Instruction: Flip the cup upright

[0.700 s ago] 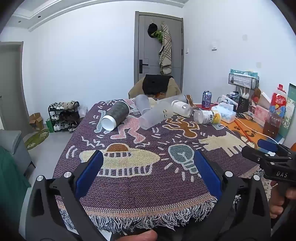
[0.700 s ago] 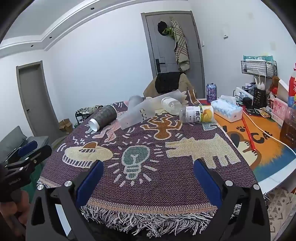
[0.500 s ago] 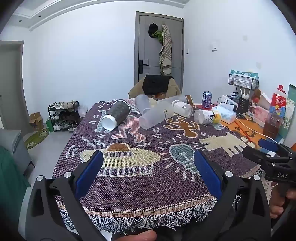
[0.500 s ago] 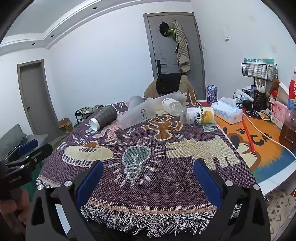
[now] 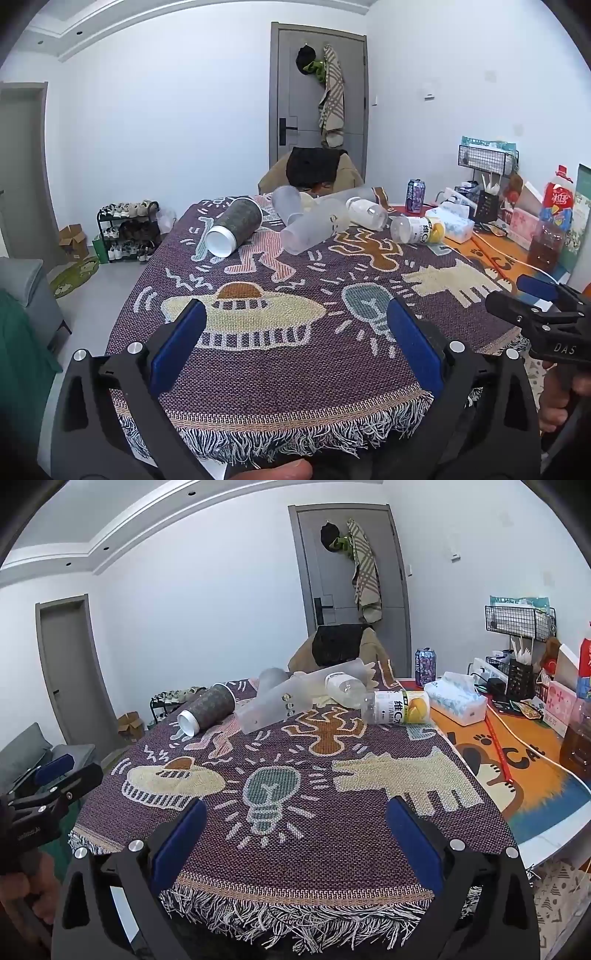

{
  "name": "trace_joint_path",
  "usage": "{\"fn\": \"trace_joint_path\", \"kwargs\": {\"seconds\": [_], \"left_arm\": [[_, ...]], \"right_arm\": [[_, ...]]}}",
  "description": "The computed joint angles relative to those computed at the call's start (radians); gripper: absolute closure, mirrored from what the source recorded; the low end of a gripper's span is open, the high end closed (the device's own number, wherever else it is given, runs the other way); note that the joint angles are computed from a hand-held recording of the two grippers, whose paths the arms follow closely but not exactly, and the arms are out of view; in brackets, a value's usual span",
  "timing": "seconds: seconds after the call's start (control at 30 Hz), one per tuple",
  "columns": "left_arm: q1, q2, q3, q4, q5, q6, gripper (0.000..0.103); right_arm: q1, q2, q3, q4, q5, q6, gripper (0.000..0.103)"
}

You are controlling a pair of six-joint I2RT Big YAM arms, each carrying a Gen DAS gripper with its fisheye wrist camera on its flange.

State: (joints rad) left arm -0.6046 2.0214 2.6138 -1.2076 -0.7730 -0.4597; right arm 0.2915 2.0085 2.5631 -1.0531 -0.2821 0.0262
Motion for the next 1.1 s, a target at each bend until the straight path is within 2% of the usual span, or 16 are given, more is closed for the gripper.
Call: {"fn": "trace_joint_path", "kwargs": {"seconds": [0.3,0.47,0.63,1.1], "left_arm": [[-0.001,-0.035,-0.067,0.048,0.009,0.013,0.006],[-0.001,-0.038,-0.072,0.048,0.011,0.01,0.006],[0.0,-0.041,-0.078,0.052,0.011,0.009,0.006],[0.004,-0.054,-0.099,0.061,0.039,0.006,0.006]], "right_arm": [[0.0,-0.015,-0.036,0.022,0.003,0.004,0.007],[0.0,-0.022,-0.043,0.03,0.005,0.003,0.007],[-0.002,-0.005,-0.014,0.0,-0.013,0.008,0.008],[0.001,-0.021,-0.041,0.02,0.004,-0.002,0.008]]}}
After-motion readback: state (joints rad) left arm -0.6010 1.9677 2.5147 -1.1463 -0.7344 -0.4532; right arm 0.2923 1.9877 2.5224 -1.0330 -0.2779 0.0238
